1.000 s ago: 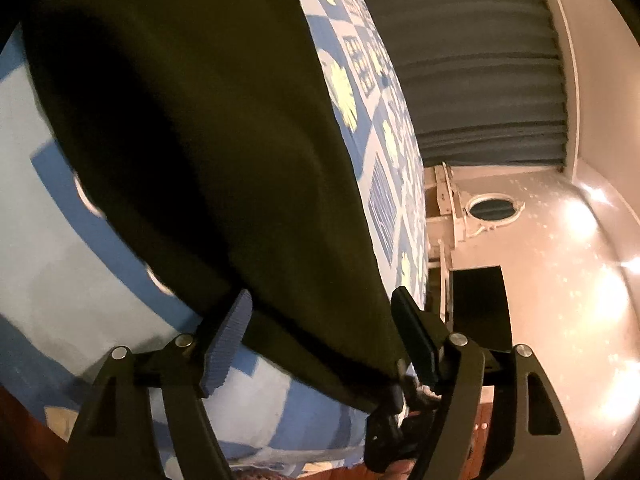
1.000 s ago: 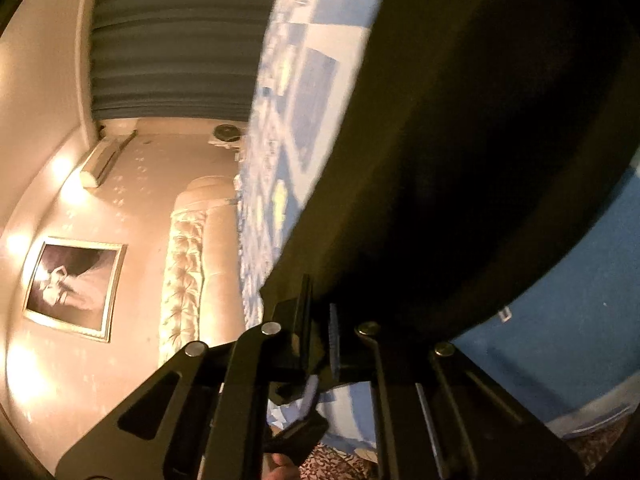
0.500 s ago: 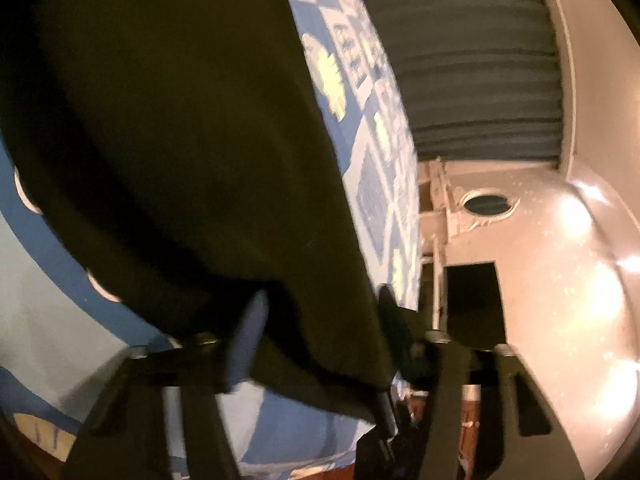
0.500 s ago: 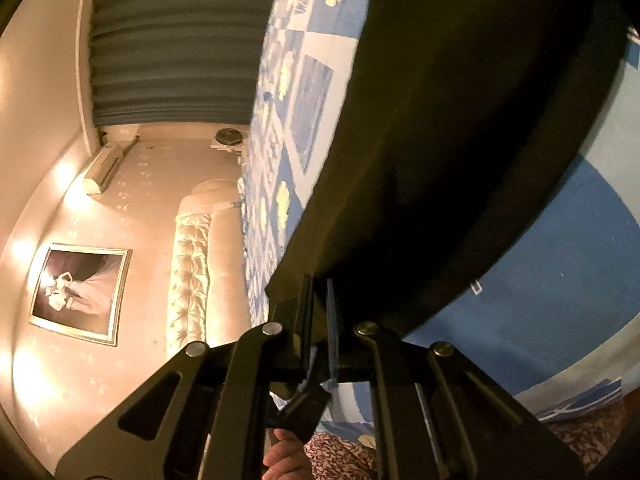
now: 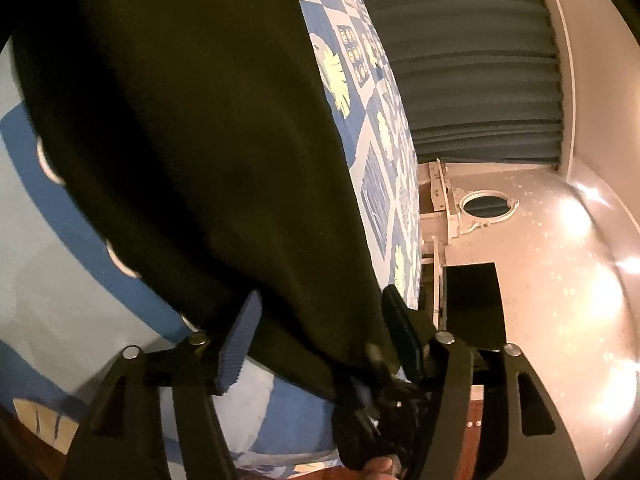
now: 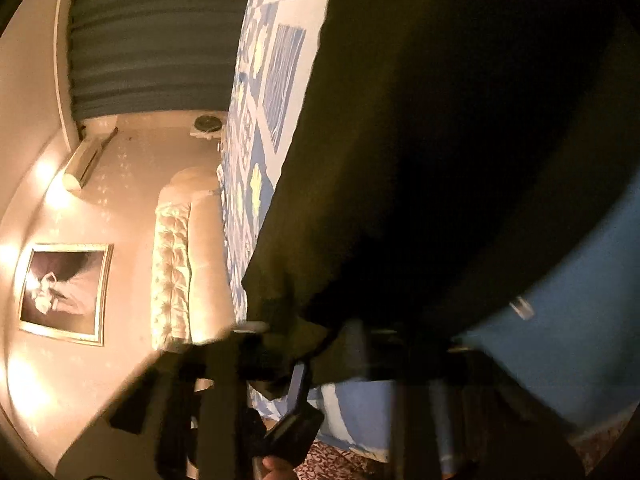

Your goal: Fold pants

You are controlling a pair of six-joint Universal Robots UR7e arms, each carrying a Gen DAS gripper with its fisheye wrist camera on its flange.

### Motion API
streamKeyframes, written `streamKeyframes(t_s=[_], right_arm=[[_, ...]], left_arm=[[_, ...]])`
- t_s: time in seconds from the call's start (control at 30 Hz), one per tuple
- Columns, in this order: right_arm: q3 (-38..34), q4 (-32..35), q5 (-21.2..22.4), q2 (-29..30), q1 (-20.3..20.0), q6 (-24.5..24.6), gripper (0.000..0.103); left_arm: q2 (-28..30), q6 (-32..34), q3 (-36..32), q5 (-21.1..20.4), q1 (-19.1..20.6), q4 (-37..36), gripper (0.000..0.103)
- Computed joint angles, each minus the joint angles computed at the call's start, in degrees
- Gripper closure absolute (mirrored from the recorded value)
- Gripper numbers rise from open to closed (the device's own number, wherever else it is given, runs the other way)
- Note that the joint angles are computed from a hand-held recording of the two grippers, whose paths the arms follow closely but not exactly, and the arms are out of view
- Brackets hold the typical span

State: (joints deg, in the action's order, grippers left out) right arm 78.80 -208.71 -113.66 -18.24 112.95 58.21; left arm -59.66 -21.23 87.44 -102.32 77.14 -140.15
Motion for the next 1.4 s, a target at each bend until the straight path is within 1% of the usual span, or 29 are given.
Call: streamKeyframes(t_s=[0.03,0.07,0.2,0.33,0.5,0.57,0.6,0.63,0.67,0.73,0.77,0.87,0.93,1.0,1.03,1.07,1.1,1.17,1.2,1.27,1.33,1.4], right_arm=[[-0.5,-0.1,0.6,0.1,0.0,-0.3,0.097],[-0.9,-0.3,0.6,0.2,0.2,-0.5,0.097],[-1.1,-4.1,1.6,-0.2,0.8,-2.0,0.097],[-1.1,-6.2,3.2,-0.1,1.0,-1.7,0.097],[0.2,-6.6,3.7,-0.5,0.7,-0.5,0.097],[0.9,-6.9,3.9,-0.6,0.7,-0.1,0.097],[1.3,-6.9,3.9,-0.7,0.6,-0.2,0.097],[1.6,-6.8,3.8,-0.7,0.5,0.0,0.097],[1.2,-6.3,3.6,-0.6,0.6,0.3,0.097],[1.9,-5.9,3.5,-0.6,0.6,1.0,0.097],[2.1,-5.6,3.4,-0.7,0.6,1.2,0.097],[3.2,-4.4,3.5,-0.7,0.3,2.7,0.097],[4.3,-3.9,3.7,-0.7,-0.1,4.8,0.097],[5.3,-5.5,4.0,-0.8,-0.1,5.5,0.094],[6.0,-5.5,3.2,-1.4,0.1,5.4,0.090],[6.7,-5.8,2.1,-1.9,0.4,5.0,0.079],[8.1,-7.1,-0.6,-2.8,1.2,3.5,0.073],[10.4,-9.7,-7.1,-4.1,2.9,1.3,0.057],[12.5,-11.8,-12.6,-5.2,4.1,0.5,0.054],[15.8,-15.8,-19.8,-6.5,5.4,1.5,0.049],[18.6,-20.2,-23.8,-7.2,5.6,3.4,0.049],[20.0,-24.3,-25.0,-7.6,5.1,2.2,0.049]], left_arm=[[-0.2,-0.4,0.2,-0.1,0.0,-0.2,0.033],[-0.3,-0.8,0.2,0.0,-0.1,-0.4,0.032],[-0.9,-2.8,1.8,0.1,-0.7,-2.0,0.025],[-0.6,-2.7,2.3,0.9,-1.3,-2.4,0.025],[1.2,-4.5,0.7,2.3,-1.3,-6.1,0.025],[1.9,-4.3,-0.8,1.7,-0.8,-4.9,0.037],[2.2,-3.4,-1.7,2.2,-0.9,-3.5,0.059],[2.5,-0.2,-3.4,4.2,-1.2,0.2,0.084],[2.7,1.5,-4.1,5.3,-1.4,1.8,0.092],[2.5,4.0,-4.6,5.3,-1.0,3.9,0.096],[2.2,4.8,-4.5,5.4,-0.8,4.4,0.096],[0.9,9.2,-3.0,8.6,-1.3,4.4,0.096],[0.9,9.1,-2.9,8.8,-0.9,4.9,0.096],[0.9,9.1,-3.0,9.1,-0.5,5.1,0.096],[0.9,9.7,-3.0,9.1,-0.5,5.1,0.096],[0.9,10.2,-3.1,9.3,-0.5,5.1,0.096],[0.9,10.4,-3.1,9.3,-0.5,5.2,0.096],[1.0,10.1,-3.1,9.2,-0.6,5.2,0.096],[1.2,10.1,-3.3,9.2,-0.7,5.2,0.096],[1.2,10.4,-3.3,9.2,-0.6,5.1,0.096],[1.1,10.3,-3.1,9.2,-0.6,5.0,0.096],[0.8,10.1,-2.8,9.2,-0.8,4.9,0.096]])
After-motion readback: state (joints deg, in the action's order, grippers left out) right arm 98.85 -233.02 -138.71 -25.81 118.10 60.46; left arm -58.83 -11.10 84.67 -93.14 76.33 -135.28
